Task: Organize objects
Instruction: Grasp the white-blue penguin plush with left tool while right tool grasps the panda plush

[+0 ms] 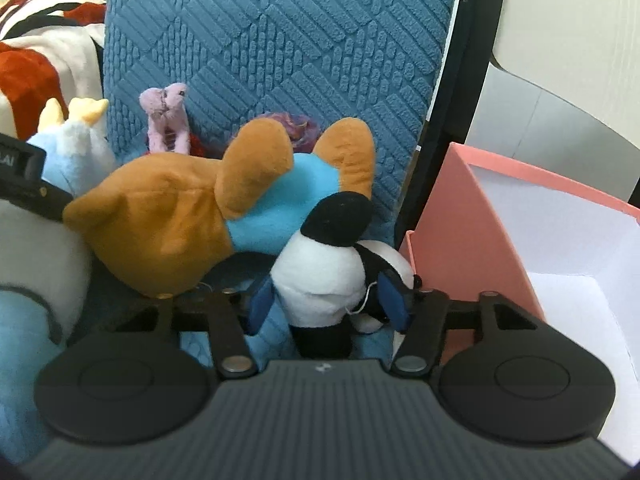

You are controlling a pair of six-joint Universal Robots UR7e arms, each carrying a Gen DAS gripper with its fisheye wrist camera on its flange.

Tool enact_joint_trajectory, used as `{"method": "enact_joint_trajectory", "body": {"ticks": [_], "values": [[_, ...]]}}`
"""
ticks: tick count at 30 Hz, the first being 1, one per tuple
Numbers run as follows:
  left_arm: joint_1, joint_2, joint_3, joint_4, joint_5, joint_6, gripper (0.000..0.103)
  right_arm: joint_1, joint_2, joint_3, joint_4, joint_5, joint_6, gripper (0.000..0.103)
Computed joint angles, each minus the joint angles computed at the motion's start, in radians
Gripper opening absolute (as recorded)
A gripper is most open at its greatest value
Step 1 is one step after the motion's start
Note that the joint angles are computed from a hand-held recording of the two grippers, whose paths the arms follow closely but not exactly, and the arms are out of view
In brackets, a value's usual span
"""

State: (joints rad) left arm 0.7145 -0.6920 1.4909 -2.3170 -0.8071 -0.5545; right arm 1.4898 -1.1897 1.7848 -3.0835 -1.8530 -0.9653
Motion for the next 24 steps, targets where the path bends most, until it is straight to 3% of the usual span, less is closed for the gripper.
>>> {"method": "enact_joint_trajectory", "body": {"ticks": [15,24], "values": [[0.003,-0.023,0.038,-0.05,-0.025,-0.015,0.102,-0.005,-0.062,0.055,0.019,0.003,-0.019,0.041],[-0.011,-0.061,0.092,-0.114,-0.023,-0.027,0.087,0.002,-0.096,0.09,0.012,-0.002,-0.024,0.04]]}}
